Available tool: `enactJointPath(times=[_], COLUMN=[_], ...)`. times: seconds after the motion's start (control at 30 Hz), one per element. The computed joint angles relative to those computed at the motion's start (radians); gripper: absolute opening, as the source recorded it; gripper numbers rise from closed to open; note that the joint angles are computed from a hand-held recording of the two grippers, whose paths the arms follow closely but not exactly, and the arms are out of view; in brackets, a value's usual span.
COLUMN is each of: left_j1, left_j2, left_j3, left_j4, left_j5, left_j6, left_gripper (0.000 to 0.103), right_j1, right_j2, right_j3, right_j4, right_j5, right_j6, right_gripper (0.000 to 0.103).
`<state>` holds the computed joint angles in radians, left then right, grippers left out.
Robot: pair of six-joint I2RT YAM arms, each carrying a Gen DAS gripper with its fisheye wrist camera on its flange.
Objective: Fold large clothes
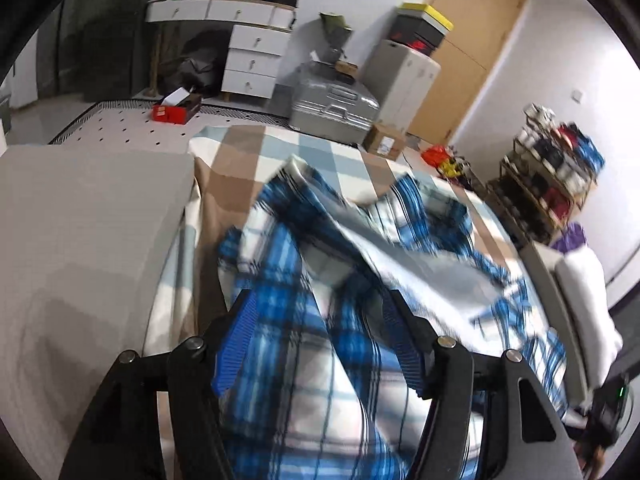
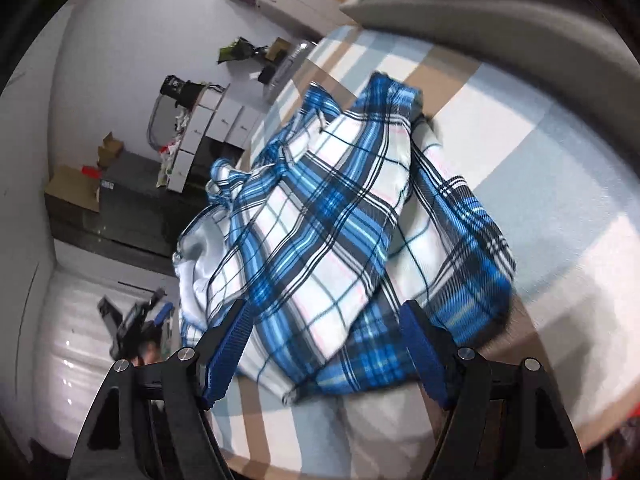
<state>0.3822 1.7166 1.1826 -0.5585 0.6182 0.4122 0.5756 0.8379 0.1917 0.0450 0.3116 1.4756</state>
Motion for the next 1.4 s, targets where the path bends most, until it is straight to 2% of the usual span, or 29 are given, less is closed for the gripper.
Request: enactJointPath(times=[0.03,0.07,0.1,0.17,0.37,0.5,0.7,0.8,0.93,1.0,1.03,1.07,1.1,1.2,1.3,1.4], left_j1=[-0.01,-0.012,-0.019,-0.018,-0.008,0.005,0.01,0.007,-0.003,-0.017,-0.026,-0.036,-0.044,-0.056,-0.107,-0.153], left_j2=[-0.001,-0.011,-0.003,0.0,0.026,0.035,0.06,0.073,0.12,0.145,0.16,0.174,0.186,0.209,0.266,0.351], left_j3=[-0.001,-0.019,-0.011,-0.012,0.024,0.019,0.034,0.047,0.106,0.133,0.149,0.163,0.178,0.201,0.269,0.377], left_j4=[0.005,0.01,0.017,0.021,0.019,0.038,0.048,0.07,0.073,0.076,0.076,0.075,0.068,0.074,0.082,0.036], left_j5=[-0.009,-0.017,-0.024,-0.023,-0.04,-0.024,-0.01,-0.019,-0.031,-0.055,-0.071,-0.094,-0.113,-0.127,-0.212,-0.244], left_j6=[0.001,0.02,0.015,0.02,0.014,0.007,0.001,-0.019,-0.059,-0.072,-0.078,-0.084,-0.082,-0.055,-0.035,-0.03], left_gripper=[0.06,0.06,0.06,0.06,0.06,0.06,0.06,0.06,0.06,0.06,0.06,0.06,0.06,0.06,0.06,0.06], right_j1=[-0.028,-0.056,-0.08,-0.136,-0.159,-0.221,-0.414,-0.517,-0.615,-0.641,-0.634,-0.623,-0.617,-0.608,-0.559,-0.545], right_j2=[0.027,0.064,0.095,0.147,0.102,0.106,0.304,0.432,0.668,0.812,0.873,0.911,0.931,0.845,0.682,0.54], right_j3=[0.006,0.023,0.039,0.08,0.236,0.352,0.627,0.743,0.902,1.013,1.053,1.076,1.07,0.854,0.708,0.626], right_j4=[0.023,0.03,0.031,0.014,-0.143,-0.174,-0.196,-0.159,-0.154,-0.243,-0.298,-0.374,-0.406,-0.217,-0.222,-0.266], right_j5=[-0.019,-0.034,-0.05,-0.103,-0.081,-0.084,-0.201,-0.282,-0.371,-0.373,-0.318,-0.276,-0.277,-0.378,-0.283,-0.227], right_j6=[-0.014,-0.025,-0.037,-0.061,-0.231,-0.352,-0.512,-0.524,-0.483,-0.545,-0.572,-0.579,-0.572,-0.569,-0.588,-0.597], right_gripper=[0.068,0.055,0.047,0.005,0.002,0.001,0.001,0.001,0.007,0.045,0.073,0.073,0.073,0.072,0.073,0.075])
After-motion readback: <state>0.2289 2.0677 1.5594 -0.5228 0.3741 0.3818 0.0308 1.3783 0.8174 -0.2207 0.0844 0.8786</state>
